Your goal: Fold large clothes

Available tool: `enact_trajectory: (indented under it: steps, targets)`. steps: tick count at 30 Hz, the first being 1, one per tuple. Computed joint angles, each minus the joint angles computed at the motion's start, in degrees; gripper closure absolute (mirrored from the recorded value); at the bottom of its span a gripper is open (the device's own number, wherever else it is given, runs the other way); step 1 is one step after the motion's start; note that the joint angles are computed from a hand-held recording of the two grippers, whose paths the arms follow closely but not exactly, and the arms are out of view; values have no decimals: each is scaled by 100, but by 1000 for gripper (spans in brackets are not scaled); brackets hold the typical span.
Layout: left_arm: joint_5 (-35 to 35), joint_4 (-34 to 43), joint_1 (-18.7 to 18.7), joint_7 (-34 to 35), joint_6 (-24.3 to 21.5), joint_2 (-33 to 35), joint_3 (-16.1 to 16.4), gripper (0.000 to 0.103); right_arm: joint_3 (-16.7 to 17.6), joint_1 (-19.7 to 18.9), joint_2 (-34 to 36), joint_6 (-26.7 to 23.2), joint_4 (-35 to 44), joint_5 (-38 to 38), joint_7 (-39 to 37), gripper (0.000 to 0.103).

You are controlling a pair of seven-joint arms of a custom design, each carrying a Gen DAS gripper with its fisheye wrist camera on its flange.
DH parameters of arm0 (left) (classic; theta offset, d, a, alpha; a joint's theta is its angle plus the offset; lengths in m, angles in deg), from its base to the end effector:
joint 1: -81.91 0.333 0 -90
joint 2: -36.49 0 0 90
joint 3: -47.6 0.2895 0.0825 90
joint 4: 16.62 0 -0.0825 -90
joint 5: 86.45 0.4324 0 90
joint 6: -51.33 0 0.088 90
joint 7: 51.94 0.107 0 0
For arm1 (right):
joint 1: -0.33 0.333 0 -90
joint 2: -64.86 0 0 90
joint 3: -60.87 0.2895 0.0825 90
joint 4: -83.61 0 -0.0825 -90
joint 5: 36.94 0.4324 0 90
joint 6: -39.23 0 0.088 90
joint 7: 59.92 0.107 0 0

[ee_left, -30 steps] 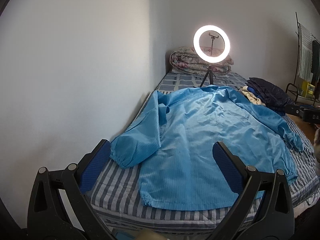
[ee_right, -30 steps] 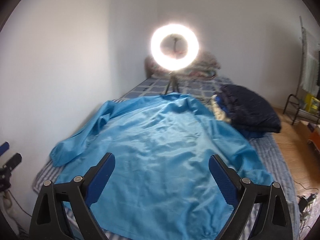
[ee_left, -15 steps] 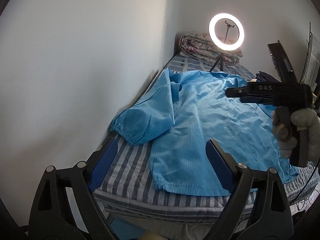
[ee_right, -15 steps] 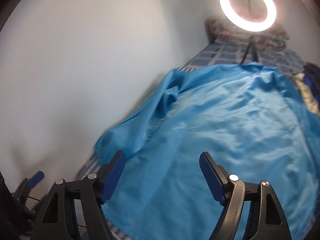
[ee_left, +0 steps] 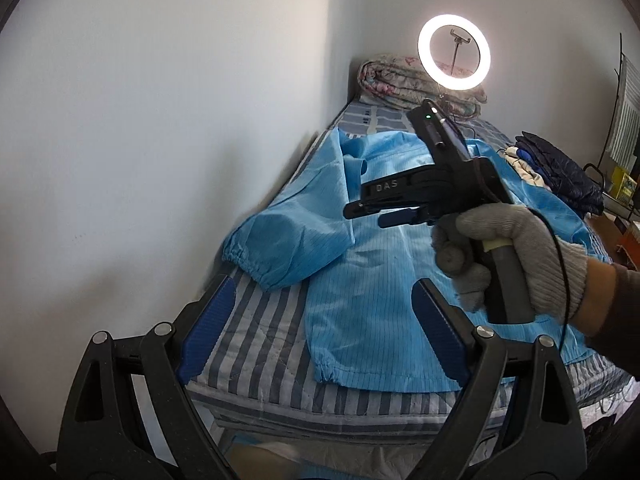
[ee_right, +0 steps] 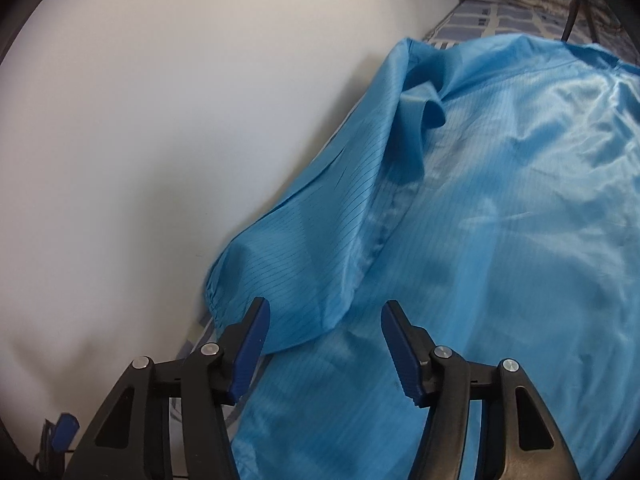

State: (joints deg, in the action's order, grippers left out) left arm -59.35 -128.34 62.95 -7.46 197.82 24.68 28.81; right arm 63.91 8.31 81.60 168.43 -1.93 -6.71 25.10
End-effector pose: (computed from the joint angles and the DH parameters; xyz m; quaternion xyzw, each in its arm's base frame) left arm 0.4634 -0.3862 0.6214 -0.5781 0.6889 -0.3605 0.2476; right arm 0.7149 0.1486 0.5236 -0.6784 0.6564 0.0297 0.3285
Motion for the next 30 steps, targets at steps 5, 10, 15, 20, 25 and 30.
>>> enact_trajectory:
  steps: [5, 10, 15, 20, 25, 30]
  targets:
    - [-30, -87, 26, -95, 48, -71, 20, 11, 22, 102, 540, -296, 532, -270, 148, 61]
    - [-117, -26, 6, 18, 123, 9, 32, 11, 134, -1, 694, -473, 670, -54, -132, 100]
    - [-323, 3, -54, 307, 213, 79, 84, 11, 15, -31, 190, -265, 199, -211, -416, 103]
    - [-990, 337, -181, 789, 69, 446, 169, 29, -110, -240, -316, -343, -288, -40, -774, 103]
    - [-2088, 1122, -208, 1295, -292, 1229, 269, 36, -192, -276, -518, -301, -648, -26, -861, 103]
    - [-2199, 2033, -140, 894, -780, 2122, 320, 40, -219, -301, -388, -117, -716, -31, -994, 103]
